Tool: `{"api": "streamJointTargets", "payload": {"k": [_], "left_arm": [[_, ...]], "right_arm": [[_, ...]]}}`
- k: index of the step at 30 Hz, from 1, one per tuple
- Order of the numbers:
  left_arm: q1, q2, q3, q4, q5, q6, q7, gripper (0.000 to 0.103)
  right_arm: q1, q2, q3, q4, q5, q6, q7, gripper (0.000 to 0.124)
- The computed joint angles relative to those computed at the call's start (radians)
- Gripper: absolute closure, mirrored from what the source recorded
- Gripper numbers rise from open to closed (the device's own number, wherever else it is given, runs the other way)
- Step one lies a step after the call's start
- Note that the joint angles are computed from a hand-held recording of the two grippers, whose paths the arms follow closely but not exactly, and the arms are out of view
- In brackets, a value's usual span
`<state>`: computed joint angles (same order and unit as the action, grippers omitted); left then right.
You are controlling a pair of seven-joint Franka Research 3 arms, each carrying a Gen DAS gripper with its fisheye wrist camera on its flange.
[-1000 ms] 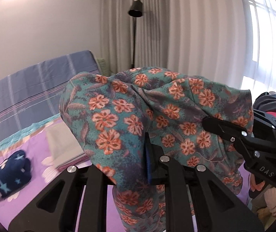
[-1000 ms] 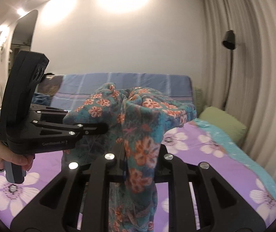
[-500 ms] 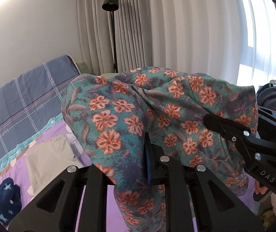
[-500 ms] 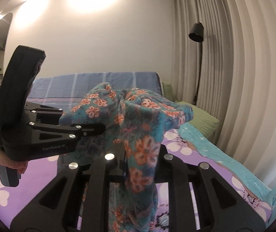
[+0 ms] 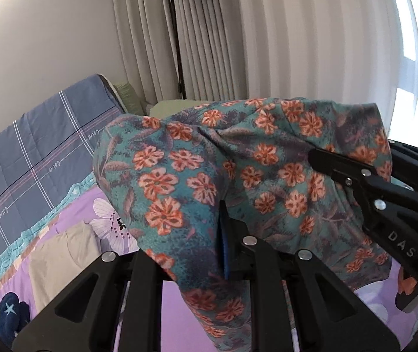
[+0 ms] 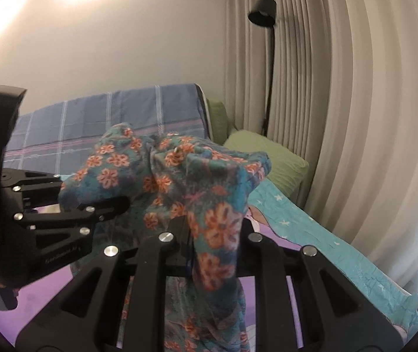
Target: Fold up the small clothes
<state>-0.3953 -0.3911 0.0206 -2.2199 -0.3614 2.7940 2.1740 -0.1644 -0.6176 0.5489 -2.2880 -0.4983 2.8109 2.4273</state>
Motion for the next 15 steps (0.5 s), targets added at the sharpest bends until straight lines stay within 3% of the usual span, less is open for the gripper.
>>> {"api": "streamJointTargets", "payload": {"k": [5,12,13,15], "left_arm": [[0.069,0.081,-0.067,0.045,0.111,0.025,-0.086,0.087],[0.089,0.168,-0.097,0.123,0.136,0.027,-0.128,0.084],[0.091,0.180,-0.100,0.132,0.137,0.033,-0.124,0.080],[0.135,0.217,-0.140,0.150,0.224,0.059,-0.196,0.062]], "right_arm": [[-0.053,0.097,0.018,0.049,-0.039,0.017,0.033,0.107],[-0.075,0.194,0.033,0.130,-0.180,-0.065,0.133,0.107],[-0.071,0.204,0.025,0.135,-0.196,-0.073,0.143,0.107],[-0.061,0.225,0.011,0.149,-0.221,-0.102,0.162,0.106]]}}
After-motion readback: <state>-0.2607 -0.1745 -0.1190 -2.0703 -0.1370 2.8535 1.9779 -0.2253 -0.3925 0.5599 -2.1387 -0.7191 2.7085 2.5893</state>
